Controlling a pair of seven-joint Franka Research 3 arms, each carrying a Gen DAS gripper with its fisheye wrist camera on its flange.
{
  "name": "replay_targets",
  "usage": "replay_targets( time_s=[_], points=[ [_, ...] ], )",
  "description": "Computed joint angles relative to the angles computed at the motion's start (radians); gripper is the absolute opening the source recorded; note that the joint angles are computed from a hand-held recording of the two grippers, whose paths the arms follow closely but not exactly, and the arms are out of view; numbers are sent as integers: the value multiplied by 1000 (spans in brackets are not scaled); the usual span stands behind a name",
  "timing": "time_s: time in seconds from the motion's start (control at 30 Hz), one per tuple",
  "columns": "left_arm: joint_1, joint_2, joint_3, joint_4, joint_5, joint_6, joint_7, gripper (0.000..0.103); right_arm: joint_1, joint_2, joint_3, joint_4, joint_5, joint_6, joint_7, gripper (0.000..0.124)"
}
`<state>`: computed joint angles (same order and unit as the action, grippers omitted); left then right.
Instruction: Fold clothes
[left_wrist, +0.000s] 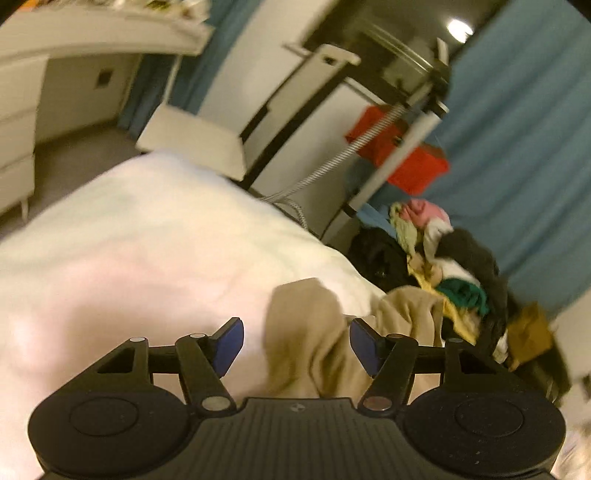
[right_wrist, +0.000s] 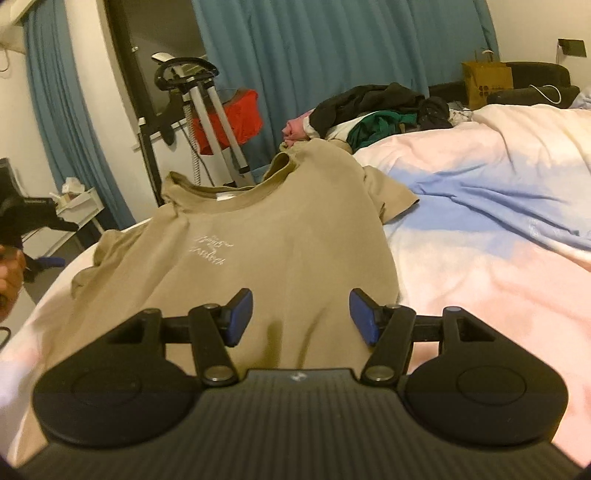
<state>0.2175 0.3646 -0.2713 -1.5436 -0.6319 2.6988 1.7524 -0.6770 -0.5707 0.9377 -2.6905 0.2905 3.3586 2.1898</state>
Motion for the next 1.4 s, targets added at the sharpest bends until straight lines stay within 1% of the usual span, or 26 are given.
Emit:
replay_targets(
  time_s=[0.03,0.13,0.27,0.37,0.4,0.47,0.5,0.53,0.57,0.6,0.63,0.67,0.73,0.77,0.8,0.83,0.9,0.97,1.0,1.03,1.1,1.13,1.2,1.27,1.37,1.4],
  points=[
    [4,8,1,4,-5,2,-3,63,19,0,-14,-4,-3,0,-4,68],
    [14,50,-4,40,-5,-3,6,62,62,7,-45,-9,-10,-3,-21,69],
    [6,154,-15,149,42,-34,-11,59,36,51,-18,12,-11,12,-41,69],
    [10,222,-49,218,54,-56,-2,58,-1,95,15,34,2,23,-55,70],
    [-1,242,-47,245,78,-61,-8,53,-8,114,21,42,4,29,-65,70],
    [-37,274,-25,293,152,-70,-36,37,-16,143,26,55,11,36,-95,70],
    [-63,284,-1,312,204,-69,-63,7,-18,150,31,60,19,36,-108,71],
    [-100,284,39,320,275,-56,-108,3,-20,156,35,64,26,37,-121,76],
    [-115,287,51,333,320,-50,-128,2,-21,163,39,69,32,37,-133,83],
    [-132,289,66,346,367,-35,-149,2,-14,170,35,69,38,47,-145,83],
    [-154,288,89,353,420,3,-174,2,-28,160,54,74,52,35,-156,83],
    [-182,286,130,361,479,41,-221,2,-40,150,70,78,59,28,-160,83],
    [-272,298,277,406,612,68,-382,2,-40,144,75,76,61,30,-161,83],
    [-300,312,333,439,679,44,-472,2,-40,139,77,74,65,28,-158,83],
    [-305,324,355,470,728,16,-530,3,-41,134,78,73,68,26,-154,83],
    [-288,322,342,469,712,4,-517,4,-37,131,75,71,69,23,-150,83],
    [-197,282,228,401,655,19,-431,10,-40,116,76,70,70,12,-137,83],
    [-110,214,131,277,605,62,-369,23,-50,91,84,67,66,-1,-112,83],
    [-66,177,86,210,569,85,-338,37,-53,84,85,65,58,-3,-101,83],
    [-15,143,33,148,512,99,-299,47,-55,76,85,63,51,-5,-89,83],
    [98,65,-75,20,347,103,-201,51,-61,66,87,61,34,-7,-69,83],
    [142,31,-111,-30,256,95,-157,54,-65,62,89,61,25,-8,-60,83],
    [205,-23,-156,-109,96,69,-89,58,-68,58,89,59,9,-7,-45,83],
    [246,-31,-193,-133,-61,23,-33,60,-59,54,78,55,2,-11,-28,83],
    [296,-39,-222,-166,-274,-64,31,61,-25,50,43,45,-6,-26,-1,83],
    [304,-35,-226,-171,-329,-97,46,63,-6,48,25,38,-10,-27,6,83]
  ],
)
